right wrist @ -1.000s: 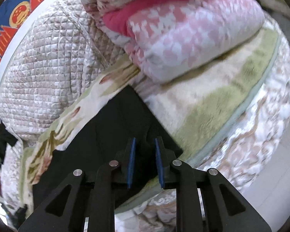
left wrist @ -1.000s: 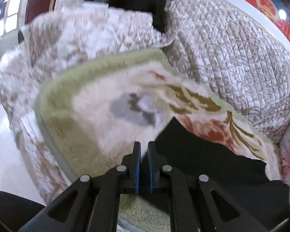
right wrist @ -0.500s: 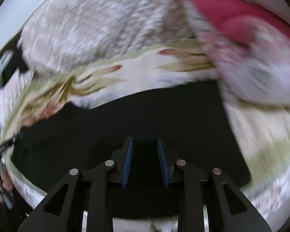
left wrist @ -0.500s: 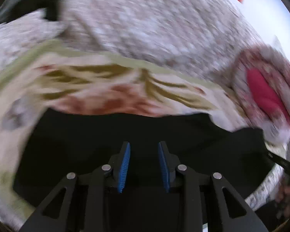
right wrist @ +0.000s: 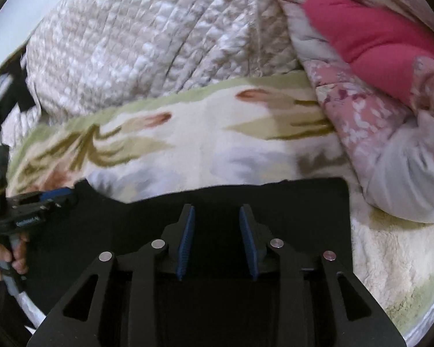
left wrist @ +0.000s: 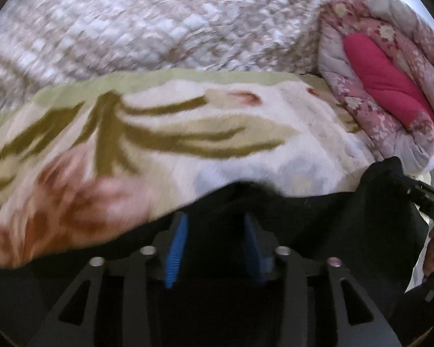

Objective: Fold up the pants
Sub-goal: 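Lower the folded pants and open both tools, then pinch the pants edge with the left tool, then open it to smooth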

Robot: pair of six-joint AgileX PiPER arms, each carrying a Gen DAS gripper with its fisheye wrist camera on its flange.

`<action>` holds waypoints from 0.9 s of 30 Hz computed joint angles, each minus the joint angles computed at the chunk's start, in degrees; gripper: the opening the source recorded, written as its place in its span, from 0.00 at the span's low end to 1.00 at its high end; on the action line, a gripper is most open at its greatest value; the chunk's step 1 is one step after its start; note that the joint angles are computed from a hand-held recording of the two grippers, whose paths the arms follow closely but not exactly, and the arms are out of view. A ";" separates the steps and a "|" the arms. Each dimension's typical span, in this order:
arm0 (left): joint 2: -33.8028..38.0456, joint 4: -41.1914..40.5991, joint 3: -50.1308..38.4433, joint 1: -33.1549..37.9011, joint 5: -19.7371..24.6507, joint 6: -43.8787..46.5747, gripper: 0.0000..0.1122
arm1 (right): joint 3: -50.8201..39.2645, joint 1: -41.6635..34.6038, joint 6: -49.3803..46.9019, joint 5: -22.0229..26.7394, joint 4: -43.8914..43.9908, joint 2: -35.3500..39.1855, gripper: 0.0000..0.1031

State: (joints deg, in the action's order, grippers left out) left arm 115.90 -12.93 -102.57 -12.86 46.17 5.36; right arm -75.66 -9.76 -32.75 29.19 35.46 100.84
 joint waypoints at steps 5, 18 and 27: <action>0.84 -7.35 -1.12 1.45 -1.43 7.00 0.52 | 2.25 -1.64 1.57 -4.56 0.72 -2.74 0.45; 13.25 -0.12 -22.59 -1.92 9.60 3.27 0.07 | 0.13 -2.53 19.16 -6.76 -12.41 -1.24 0.45; 16.19 3.30 -28.87 -0.88 11.66 -4.96 0.01 | -3.70 -3.57 22.13 0.49 -15.82 2.16 0.45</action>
